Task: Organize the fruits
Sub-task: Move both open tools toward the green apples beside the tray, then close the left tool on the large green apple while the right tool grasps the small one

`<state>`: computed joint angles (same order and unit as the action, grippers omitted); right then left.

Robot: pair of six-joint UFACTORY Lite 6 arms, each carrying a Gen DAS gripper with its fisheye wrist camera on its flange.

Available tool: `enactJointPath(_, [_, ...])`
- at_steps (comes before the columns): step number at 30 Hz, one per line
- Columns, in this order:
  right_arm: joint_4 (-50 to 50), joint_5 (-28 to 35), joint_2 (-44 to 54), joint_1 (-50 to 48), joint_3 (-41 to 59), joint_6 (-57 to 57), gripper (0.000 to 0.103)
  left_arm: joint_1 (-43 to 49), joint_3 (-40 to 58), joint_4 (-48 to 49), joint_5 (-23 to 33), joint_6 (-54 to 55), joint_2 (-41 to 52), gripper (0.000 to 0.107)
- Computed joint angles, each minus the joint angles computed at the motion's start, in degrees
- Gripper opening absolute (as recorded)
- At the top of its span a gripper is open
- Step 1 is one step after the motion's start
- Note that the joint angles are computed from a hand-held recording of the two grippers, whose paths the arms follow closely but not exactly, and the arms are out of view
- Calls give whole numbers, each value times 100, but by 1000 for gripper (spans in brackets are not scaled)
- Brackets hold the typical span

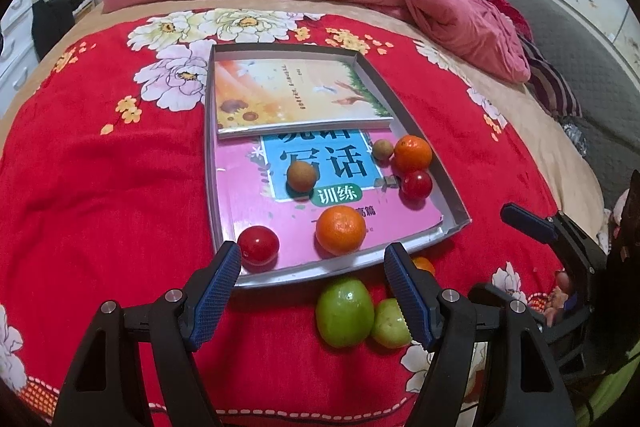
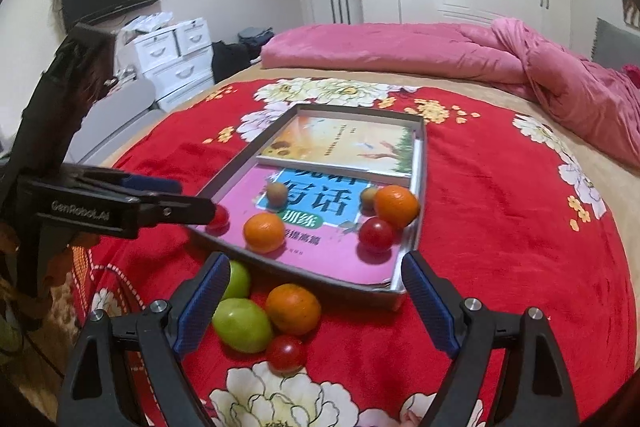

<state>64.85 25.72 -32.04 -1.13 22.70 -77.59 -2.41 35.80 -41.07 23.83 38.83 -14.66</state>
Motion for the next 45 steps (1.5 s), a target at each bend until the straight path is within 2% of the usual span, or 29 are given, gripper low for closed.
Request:
enactJointPath(21, [-1558, 35, -428, 530, -335, 1673, 88, -66, -138, 240, 222, -182, -13, 75])
enactJointPath(33, [-1915, -13, -575, 800, -459, 2012, 88, -162, -186, 417, 312, -369, 59, 75])
enactJointPath(45, [-2935, -741, -678, 2022, -728, 3158, 87, -243, -214, 278, 335, -276, 385, 76])
